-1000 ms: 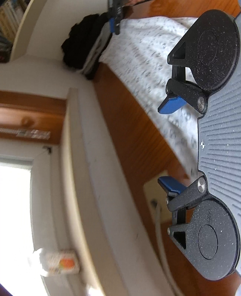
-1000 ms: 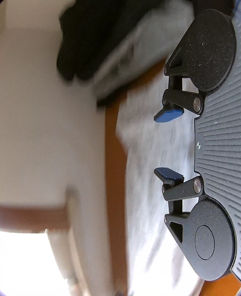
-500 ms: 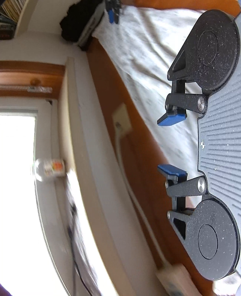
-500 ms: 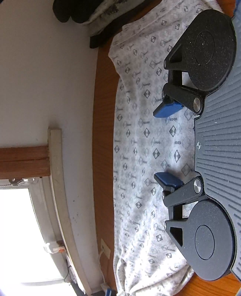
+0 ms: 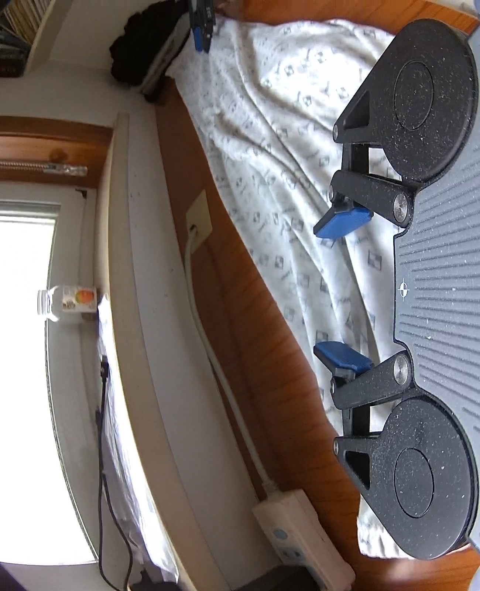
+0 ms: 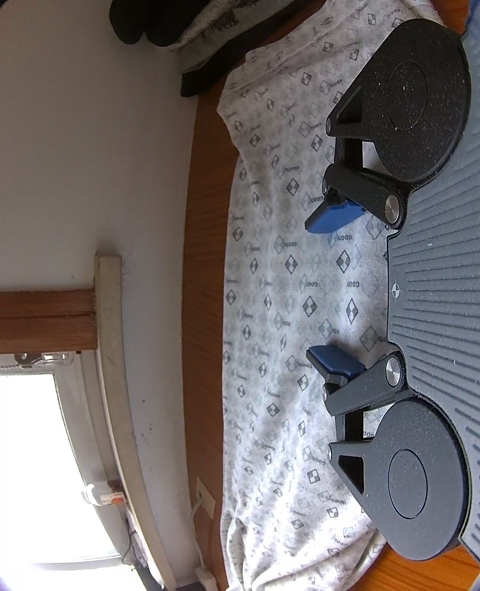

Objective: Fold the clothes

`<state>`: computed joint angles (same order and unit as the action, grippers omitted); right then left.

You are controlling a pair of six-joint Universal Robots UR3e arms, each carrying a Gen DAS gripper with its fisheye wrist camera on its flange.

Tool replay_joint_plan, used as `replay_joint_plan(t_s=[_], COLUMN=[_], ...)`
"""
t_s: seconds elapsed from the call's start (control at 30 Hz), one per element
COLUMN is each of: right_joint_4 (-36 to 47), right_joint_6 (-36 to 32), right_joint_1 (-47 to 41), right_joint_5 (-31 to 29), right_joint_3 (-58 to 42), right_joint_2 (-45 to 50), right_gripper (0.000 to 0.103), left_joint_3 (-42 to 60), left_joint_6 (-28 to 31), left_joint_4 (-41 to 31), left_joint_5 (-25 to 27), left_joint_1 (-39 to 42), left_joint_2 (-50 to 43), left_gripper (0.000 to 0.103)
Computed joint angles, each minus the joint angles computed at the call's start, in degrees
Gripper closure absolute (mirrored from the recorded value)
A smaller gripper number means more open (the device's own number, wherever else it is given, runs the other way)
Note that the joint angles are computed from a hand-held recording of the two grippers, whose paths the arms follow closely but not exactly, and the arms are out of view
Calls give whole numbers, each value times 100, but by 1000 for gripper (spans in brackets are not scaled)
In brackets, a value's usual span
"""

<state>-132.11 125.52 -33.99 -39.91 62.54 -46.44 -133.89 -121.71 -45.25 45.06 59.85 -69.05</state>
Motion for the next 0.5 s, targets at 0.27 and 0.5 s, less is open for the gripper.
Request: replay_joint_plan(t_s=[0.27,0.5], right_joint_4=[37,88], right_joint_6=[-7,-18], right_joint_1=[-14,-26], right_joint_5=[35,63], right_joint_3=[-4,-27], right_joint_2=[3,12], right_gripper=[35,34], left_joint_3=[-90,-363], left_joint_6=[-228,-2066], left_joint_4=[255,2738], left_joint_5=[18,195], left_joint_1=[-133,-310], left_joint_2=[1,-256], left_gripper=[102,101])
